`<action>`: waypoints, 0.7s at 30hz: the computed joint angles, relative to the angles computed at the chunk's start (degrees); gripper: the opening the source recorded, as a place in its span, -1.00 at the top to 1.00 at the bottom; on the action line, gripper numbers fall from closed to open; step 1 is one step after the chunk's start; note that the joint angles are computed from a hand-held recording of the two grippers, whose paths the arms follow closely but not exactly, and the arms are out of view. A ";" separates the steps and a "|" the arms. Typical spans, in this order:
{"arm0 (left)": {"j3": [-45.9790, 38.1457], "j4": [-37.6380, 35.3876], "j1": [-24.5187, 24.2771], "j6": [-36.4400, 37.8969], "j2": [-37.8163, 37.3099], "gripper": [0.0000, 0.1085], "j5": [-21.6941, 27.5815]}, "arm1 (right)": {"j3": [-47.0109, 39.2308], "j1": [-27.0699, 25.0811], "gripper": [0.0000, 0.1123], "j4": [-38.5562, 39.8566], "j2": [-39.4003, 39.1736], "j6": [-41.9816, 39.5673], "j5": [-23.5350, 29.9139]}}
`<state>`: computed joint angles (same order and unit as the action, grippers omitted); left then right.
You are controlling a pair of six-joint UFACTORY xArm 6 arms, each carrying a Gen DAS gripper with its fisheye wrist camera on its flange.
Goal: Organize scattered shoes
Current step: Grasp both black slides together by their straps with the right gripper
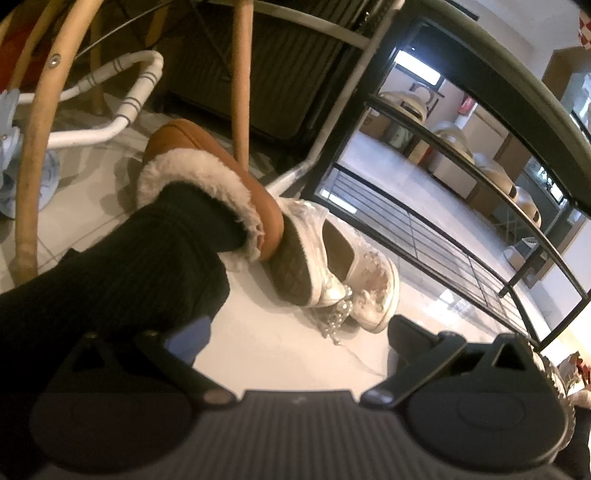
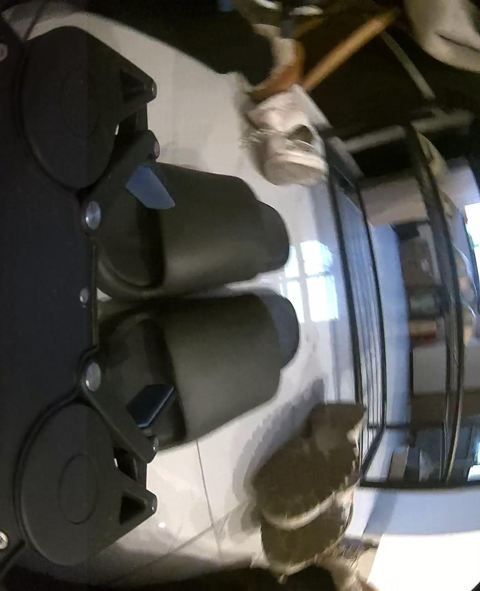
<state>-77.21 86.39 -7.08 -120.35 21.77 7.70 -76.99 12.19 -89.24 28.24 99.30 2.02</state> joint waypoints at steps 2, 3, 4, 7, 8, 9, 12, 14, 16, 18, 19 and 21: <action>0.06 -1.46 -0.19 2.18 0.07 -0.89 0.27 | 0.31 0.10 -0.83 2.86 0.52 -2.73 0.07; 0.10 -2.15 -0.30 3.23 0.09 -0.89 0.45 | 0.21 0.29 -0.83 4.42 1.06 -4.83 0.55; 0.12 -2.38 -0.31 3.46 0.11 -0.89 0.52 | -0.21 0.57 -0.83 4.12 1.61 -5.48 1.63; 0.12 -2.00 -0.13 2.46 0.11 -0.89 0.42 | -2.68 1.06 -0.83 -3.42 3.12 -0.56 3.85; 0.12 -1.75 -0.09 2.12 0.09 -0.89 0.38 | -3.59 1.10 -0.83 -5.85 3.78 1.45 3.90; 0.11 -1.65 -0.06 2.02 0.09 -0.89 0.34 | -4.08 1.20 -0.83 -7.24 4.10 2.89 3.99; 0.03 -1.50 0.03 1.90 0.13 -0.89 0.21 | -6.10 1.57 -0.83 -13.39 5.20 8.51 3.98; -0.03 -1.65 0.06 1.98 0.20 -0.89 0.22 | -7.48 1.80 -0.83 -15.52 6.10 10.21 3.93; -0.13 -1.96 0.04 2.31 0.33 -0.89 0.33 | -9.25 2.25 -0.83 -20.25 7.27 14.23 4.53; -0.18 -3.19 -0.10 3.87 0.51 -0.89 0.67 | -11.11 2.39 -0.83 -23.62 8.47 16.83 4.47; -0.16 -3.47 -0.14 4.24 0.52 -0.89 0.75 | -12.08 2.37 -0.83 -24.92 9.10 18.08 4.33; -0.13 -3.82 -0.14 4.71 0.53 -0.89 0.80 | -13.81 2.26 -0.83 -26.57 10.18 19.81 4.06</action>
